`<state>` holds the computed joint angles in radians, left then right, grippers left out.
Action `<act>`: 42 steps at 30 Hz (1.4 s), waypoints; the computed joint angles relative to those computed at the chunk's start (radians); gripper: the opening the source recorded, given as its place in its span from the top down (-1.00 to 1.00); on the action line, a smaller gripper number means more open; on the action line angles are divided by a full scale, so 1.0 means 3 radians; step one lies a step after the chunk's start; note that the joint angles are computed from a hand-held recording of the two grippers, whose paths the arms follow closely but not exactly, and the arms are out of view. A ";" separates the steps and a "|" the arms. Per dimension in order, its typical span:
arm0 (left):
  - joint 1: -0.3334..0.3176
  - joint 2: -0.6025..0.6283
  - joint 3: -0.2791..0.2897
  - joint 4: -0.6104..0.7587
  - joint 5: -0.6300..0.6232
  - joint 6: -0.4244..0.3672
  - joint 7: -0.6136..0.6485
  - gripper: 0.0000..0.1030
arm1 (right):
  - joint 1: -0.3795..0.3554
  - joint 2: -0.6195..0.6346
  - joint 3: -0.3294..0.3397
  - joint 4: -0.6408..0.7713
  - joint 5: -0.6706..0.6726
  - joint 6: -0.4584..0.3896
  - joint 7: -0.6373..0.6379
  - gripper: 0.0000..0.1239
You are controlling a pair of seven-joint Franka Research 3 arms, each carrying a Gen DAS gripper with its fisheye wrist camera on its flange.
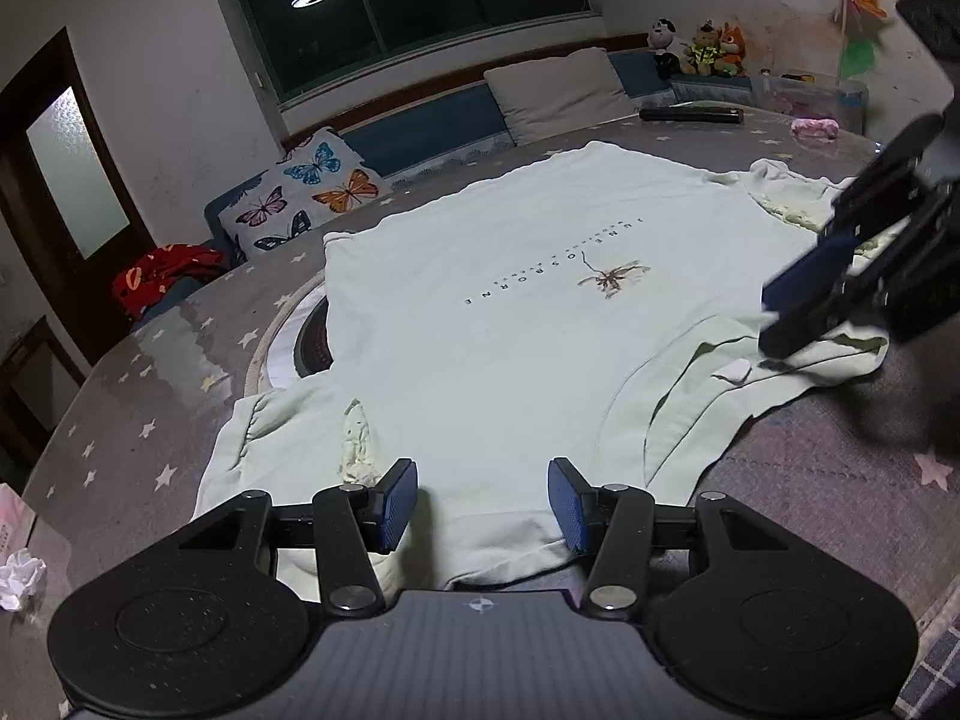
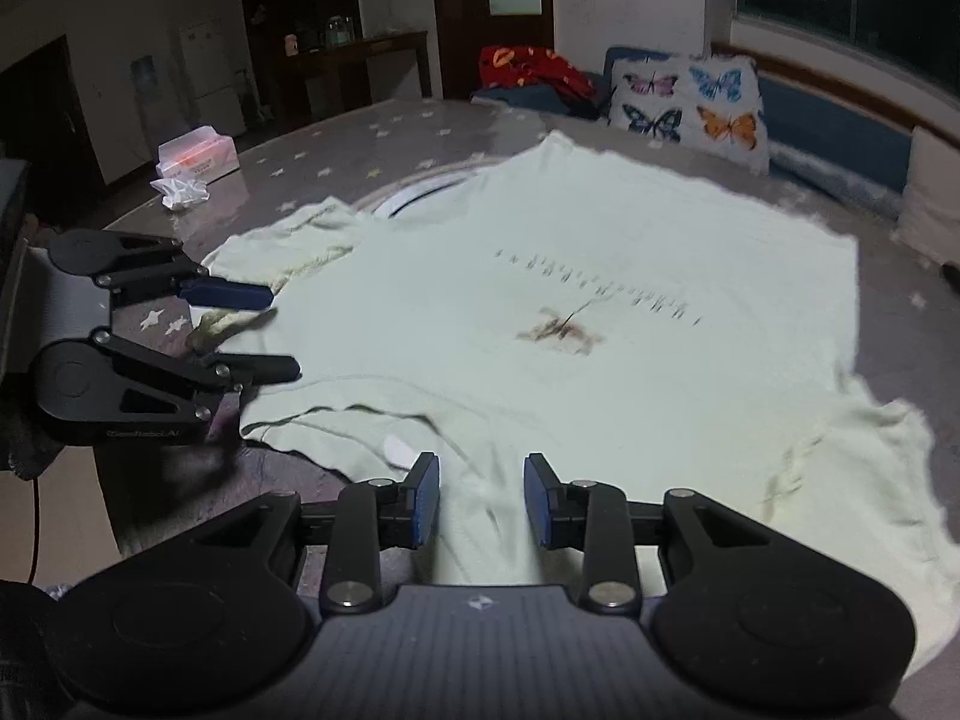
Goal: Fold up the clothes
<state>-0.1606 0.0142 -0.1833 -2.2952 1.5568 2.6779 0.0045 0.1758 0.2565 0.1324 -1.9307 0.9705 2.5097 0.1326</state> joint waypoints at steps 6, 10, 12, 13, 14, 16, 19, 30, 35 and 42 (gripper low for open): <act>0.0033 0.0024 0.0023 0.0113 -0.0033 0.0066 -0.0036 -0.07 | -0.0037 -0.0108 -0.0037 -0.0134 -0.0001 -0.0134 -0.0052 0.46; 0.0033 0.0202 0.0047 0.0344 -0.0125 0.0158 -0.0039 -0.11 | -0.0066 -0.0191 -0.0093 -0.0235 0.0062 -0.0177 -0.0006 0.46; 0.0013 0.0297 0.0062 0.0462 -0.0141 0.0189 -0.0020 -0.14 | -0.0085 -0.0240 -0.0122 -0.0275 0.0090 -0.0219 0.0023 0.46; -0.0002 0.0344 0.0070 0.0521 -0.0136 0.0195 -0.0013 -0.20 | -0.0101 -0.0274 -0.0139 -0.0300 0.0123 -0.0240 0.0028 0.46; -0.0020 0.0387 0.0077 0.0577 -0.0137 0.0192 -0.0003 -0.30 | -0.0113 -0.0304 -0.0155 -0.0322 0.0163 -0.0236 0.0030 0.46; -0.0051 0.0474 0.0095 0.0689 -0.0148 0.0231 0.0025 -0.42 | -0.0127 -0.0351 -0.0186 -0.0357 0.0273 -0.0139 0.0032 0.46; -0.0110 0.0595 0.0119 0.0843 -0.0187 0.0275 0.0092 -0.57 | -0.0144 -0.0352 -0.0223 -0.0355 0.0455 0.0109 0.0097 0.46; -0.0370 0.1039 0.0222 0.1405 -0.0423 0.0479 0.0533 -0.85 | -0.0214 0.0057 -0.0188 -0.0112 0.0490 0.1318 0.1166 0.46; -0.0489 0.1241 0.0291 0.1642 -0.0695 0.0537 0.0815 -1.00 | -0.0406 0.0171 -0.0042 -0.0006 0.0644 0.1364 0.1344 0.46; -0.0651 0.1452 0.0413 0.1866 -0.1086 0.0571 0.1137 -1.00 | -0.0520 0.0233 0.0045 0.0073 0.0963 0.1314 0.1203 0.59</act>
<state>-0.3559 0.4498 -0.0593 -1.7353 1.2311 2.8491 0.3456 0.0199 0.3263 0.1457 -1.9087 1.2594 2.9039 0.4934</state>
